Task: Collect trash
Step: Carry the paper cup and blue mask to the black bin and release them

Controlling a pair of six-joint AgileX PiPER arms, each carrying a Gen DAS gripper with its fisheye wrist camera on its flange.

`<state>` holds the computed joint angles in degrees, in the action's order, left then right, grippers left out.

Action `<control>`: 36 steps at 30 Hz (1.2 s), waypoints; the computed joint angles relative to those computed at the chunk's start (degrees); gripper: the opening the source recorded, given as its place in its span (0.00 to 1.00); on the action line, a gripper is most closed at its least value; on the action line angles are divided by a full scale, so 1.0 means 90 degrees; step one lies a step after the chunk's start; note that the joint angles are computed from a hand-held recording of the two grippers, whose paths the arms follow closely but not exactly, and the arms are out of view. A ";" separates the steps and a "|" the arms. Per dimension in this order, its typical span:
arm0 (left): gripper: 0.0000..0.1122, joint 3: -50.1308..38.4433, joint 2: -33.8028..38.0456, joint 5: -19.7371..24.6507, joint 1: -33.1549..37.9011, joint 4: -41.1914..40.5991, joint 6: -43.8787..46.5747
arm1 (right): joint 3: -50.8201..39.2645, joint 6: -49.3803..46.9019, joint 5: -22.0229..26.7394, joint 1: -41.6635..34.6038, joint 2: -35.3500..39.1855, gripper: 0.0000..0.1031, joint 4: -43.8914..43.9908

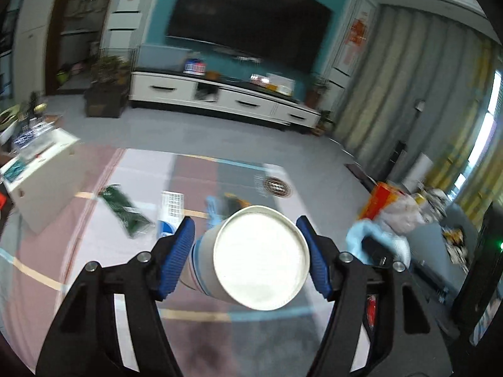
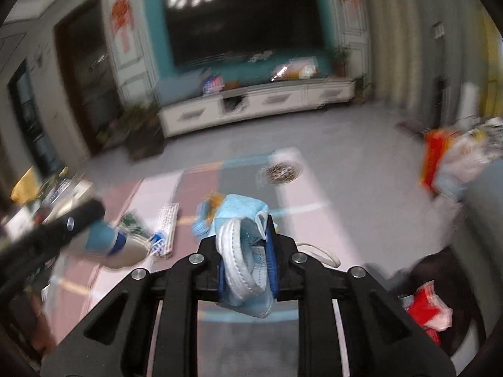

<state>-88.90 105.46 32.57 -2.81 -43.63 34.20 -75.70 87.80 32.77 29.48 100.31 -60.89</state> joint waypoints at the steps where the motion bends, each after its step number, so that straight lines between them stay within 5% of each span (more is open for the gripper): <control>1: 0.60 0.0102 -0.0086 0.0034 -0.0131 -0.0100 0.0110 | 0.0371 0.0506 0.0242 0.0019 -0.0288 0.21 -0.0459; 6: 0.60 0.0725 -0.0512 -0.0098 -0.1121 -0.0442 0.0626 | 0.1846 0.1834 0.0443 -0.0463 -0.1435 0.21 -0.1165; 12: 0.60 0.0869 -0.0402 -0.0124 -0.2214 -0.0690 0.0763 | 0.2870 0.2167 0.0239 -0.1398 -0.2105 0.21 -0.1032; 19: 0.60 0.0635 0.0257 -0.0379 -0.3330 -0.0515 0.0606 | 0.4009 0.2254 -0.0547 -0.2836 -0.2817 0.21 -0.0446; 26: 0.60 0.0044 0.1149 -0.0140 -0.3844 -0.0340 0.0333 | 0.4737 0.0197 -0.2409 -0.4703 -0.2701 0.21 0.1684; 36: 0.60 -0.0473 0.1912 -0.0037 -0.4259 -0.0165 0.0127 | 0.4702 -0.2883 -0.2636 -0.5286 -0.2047 0.23 0.4727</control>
<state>-93.16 122.67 32.24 -41.14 -45.12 35.34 -33.39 61.85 9.05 -18.09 81.88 -18.35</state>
